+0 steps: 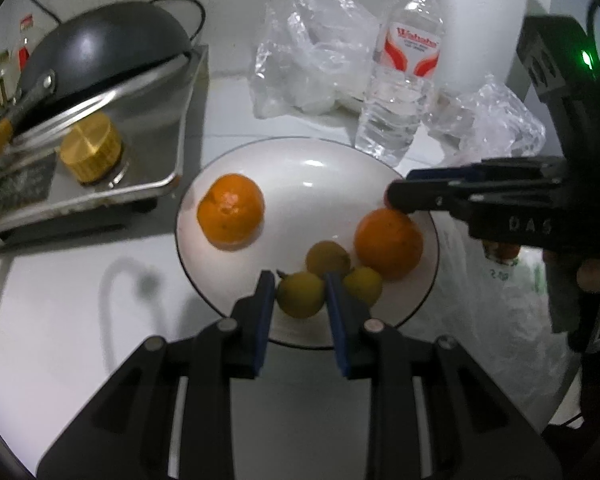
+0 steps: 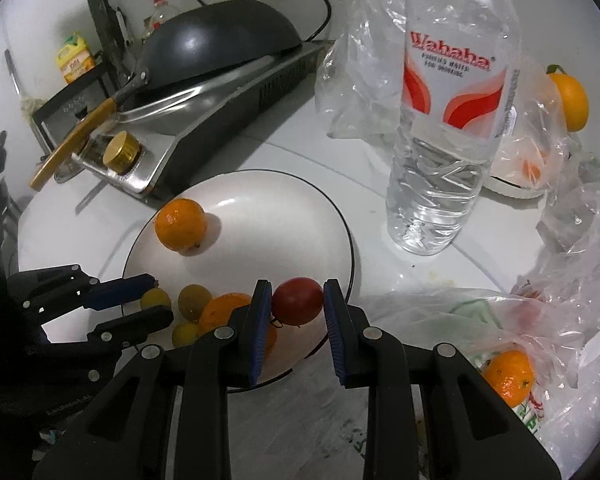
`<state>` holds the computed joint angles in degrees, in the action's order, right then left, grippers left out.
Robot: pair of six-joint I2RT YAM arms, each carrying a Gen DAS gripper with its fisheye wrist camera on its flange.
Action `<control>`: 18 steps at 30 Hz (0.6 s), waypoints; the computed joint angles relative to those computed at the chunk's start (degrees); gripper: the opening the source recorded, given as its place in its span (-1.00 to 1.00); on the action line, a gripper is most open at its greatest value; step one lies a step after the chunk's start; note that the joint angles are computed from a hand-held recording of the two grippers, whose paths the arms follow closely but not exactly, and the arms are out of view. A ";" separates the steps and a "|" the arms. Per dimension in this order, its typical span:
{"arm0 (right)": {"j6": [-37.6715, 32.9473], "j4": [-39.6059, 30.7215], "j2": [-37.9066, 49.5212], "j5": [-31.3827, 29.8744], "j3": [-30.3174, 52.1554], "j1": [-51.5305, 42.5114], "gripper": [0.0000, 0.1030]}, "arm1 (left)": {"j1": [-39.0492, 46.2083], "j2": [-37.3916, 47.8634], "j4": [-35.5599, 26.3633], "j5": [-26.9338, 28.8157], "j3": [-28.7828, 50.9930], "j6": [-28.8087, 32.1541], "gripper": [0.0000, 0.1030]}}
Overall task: Organize fruits
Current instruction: 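Carry the tomato and yellow fruit onto the white plate and open both grippers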
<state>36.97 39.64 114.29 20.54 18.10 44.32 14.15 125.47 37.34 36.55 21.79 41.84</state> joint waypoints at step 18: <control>3.05 -3.34 -6.85 3.03 -3.70 5.21 -0.38 | 0.61 -2.67 4.05 -1.53 -3.40 -1.68 -0.36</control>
<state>40.02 36.30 107.44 23.57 14.40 49.53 14.76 122.79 41.39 35.02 18.38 40.16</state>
